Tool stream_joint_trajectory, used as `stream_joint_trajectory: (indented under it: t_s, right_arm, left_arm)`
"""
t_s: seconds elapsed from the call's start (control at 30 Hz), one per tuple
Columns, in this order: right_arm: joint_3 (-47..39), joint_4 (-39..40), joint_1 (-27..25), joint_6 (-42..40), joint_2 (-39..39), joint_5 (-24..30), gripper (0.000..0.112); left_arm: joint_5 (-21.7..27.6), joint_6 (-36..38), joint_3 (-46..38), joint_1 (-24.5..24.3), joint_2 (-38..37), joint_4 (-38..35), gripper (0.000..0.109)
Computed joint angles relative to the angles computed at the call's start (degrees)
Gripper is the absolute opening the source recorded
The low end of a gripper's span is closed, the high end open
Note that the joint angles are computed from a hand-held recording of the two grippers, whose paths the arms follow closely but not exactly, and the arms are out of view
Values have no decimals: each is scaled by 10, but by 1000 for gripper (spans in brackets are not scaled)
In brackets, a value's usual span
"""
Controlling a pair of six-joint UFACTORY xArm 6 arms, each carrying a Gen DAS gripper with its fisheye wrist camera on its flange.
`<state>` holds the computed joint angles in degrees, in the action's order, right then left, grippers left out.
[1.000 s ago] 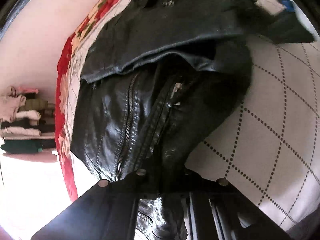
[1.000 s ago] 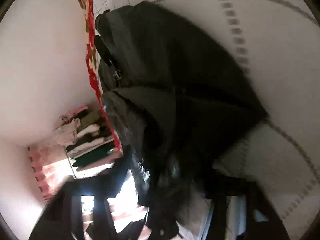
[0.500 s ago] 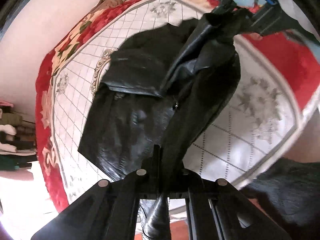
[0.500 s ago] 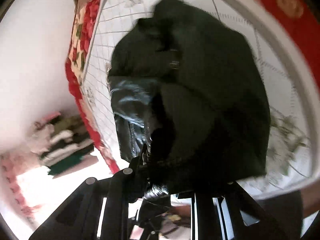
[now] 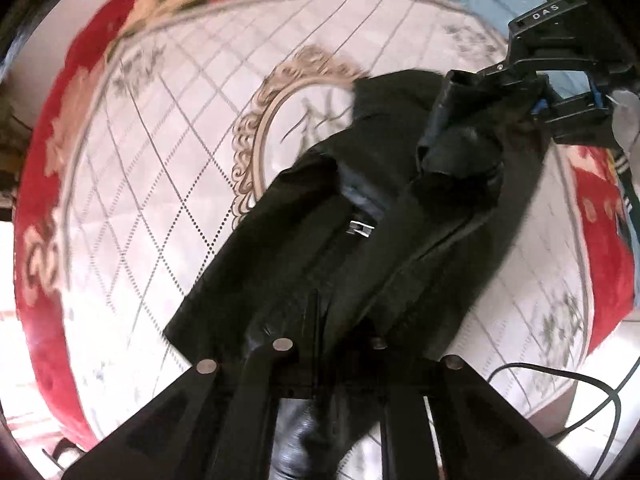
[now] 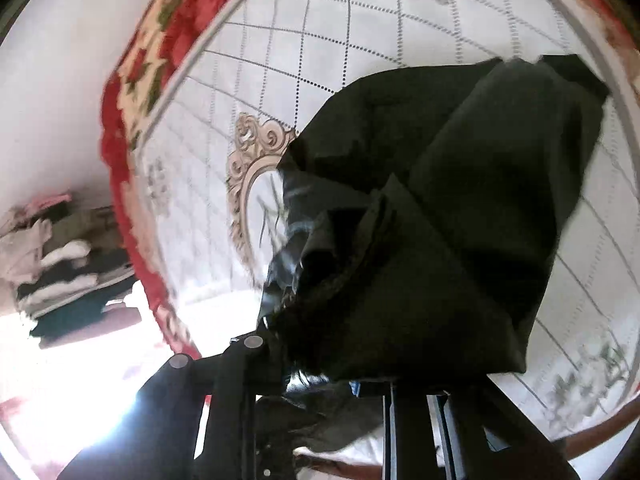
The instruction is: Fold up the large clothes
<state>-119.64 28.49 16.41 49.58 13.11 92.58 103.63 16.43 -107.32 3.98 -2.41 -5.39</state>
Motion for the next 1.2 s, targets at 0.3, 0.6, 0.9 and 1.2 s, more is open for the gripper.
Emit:
stream_joint_trajectory:
  t_s: [0.3,0.6,0.9,1.2]
  right_arm:
    - [116,107,-3,-97,19,-165,63]
    - [181,36,-23,-114,-91,-184,61]
    - [10,-92,24,-147,103,-114,37]
    - [209,-68,-70,-136,-119,-114,58]
  left_arm:
    - [4,-55,-67,97,127,-79,75]
    - [22,-82,-163,87,143,-30,85]
    - [-28,-148,-162,4,169,-10,86]
    - [-85,-215,-129,-62,205,56,100]
